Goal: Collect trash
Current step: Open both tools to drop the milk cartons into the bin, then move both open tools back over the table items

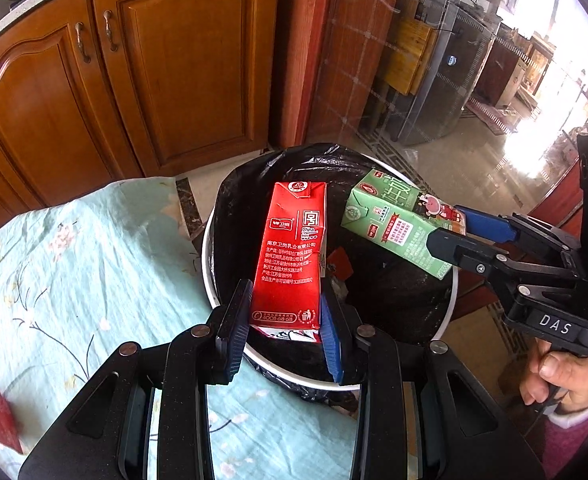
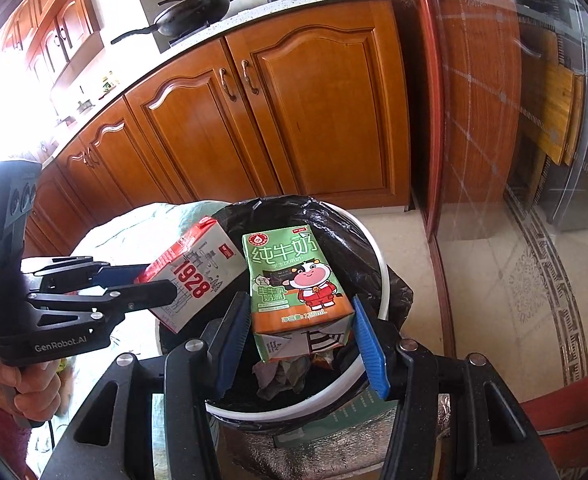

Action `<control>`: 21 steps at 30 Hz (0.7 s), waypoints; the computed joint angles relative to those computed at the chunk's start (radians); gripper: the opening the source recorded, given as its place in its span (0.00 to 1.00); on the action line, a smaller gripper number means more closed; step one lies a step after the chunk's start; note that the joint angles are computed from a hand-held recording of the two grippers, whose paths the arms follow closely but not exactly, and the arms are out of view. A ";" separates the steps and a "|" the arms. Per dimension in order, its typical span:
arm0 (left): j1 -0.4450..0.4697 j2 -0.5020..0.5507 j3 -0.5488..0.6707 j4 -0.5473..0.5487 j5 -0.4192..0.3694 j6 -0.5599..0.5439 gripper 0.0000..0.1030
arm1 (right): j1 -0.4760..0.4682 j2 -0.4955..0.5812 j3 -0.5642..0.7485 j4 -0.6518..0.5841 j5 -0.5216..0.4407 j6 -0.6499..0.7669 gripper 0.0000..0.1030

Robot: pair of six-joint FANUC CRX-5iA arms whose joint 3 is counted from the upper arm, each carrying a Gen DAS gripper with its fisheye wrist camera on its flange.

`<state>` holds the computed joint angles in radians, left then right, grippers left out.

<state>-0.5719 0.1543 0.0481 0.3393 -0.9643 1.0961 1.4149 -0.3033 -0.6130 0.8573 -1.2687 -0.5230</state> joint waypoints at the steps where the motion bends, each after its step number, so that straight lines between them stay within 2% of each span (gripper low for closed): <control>1: -0.001 0.005 0.004 -0.001 -0.003 0.003 0.30 | -0.003 -0.002 -0.002 -0.002 0.004 0.001 0.51; 6: 0.001 0.017 0.014 0.008 -0.012 0.015 0.34 | -0.020 -0.018 -0.017 -0.006 0.036 -0.013 0.52; 7: 0.003 0.013 0.007 0.015 -0.005 0.012 0.36 | -0.022 -0.023 -0.020 -0.007 0.042 -0.022 0.56; 10: 0.010 -0.005 -0.024 0.039 0.016 -0.003 0.37 | -0.017 -0.027 -0.028 0.006 0.032 -0.042 0.56; 21: 0.067 -0.151 -0.209 0.115 0.102 -0.015 0.37 | 0.033 -0.027 -0.046 0.062 0.020 -0.137 0.56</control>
<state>-0.5052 0.0029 -0.1613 0.4545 -0.8624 1.0814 1.4483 -0.3300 -0.6590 0.9189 -1.2491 -0.6599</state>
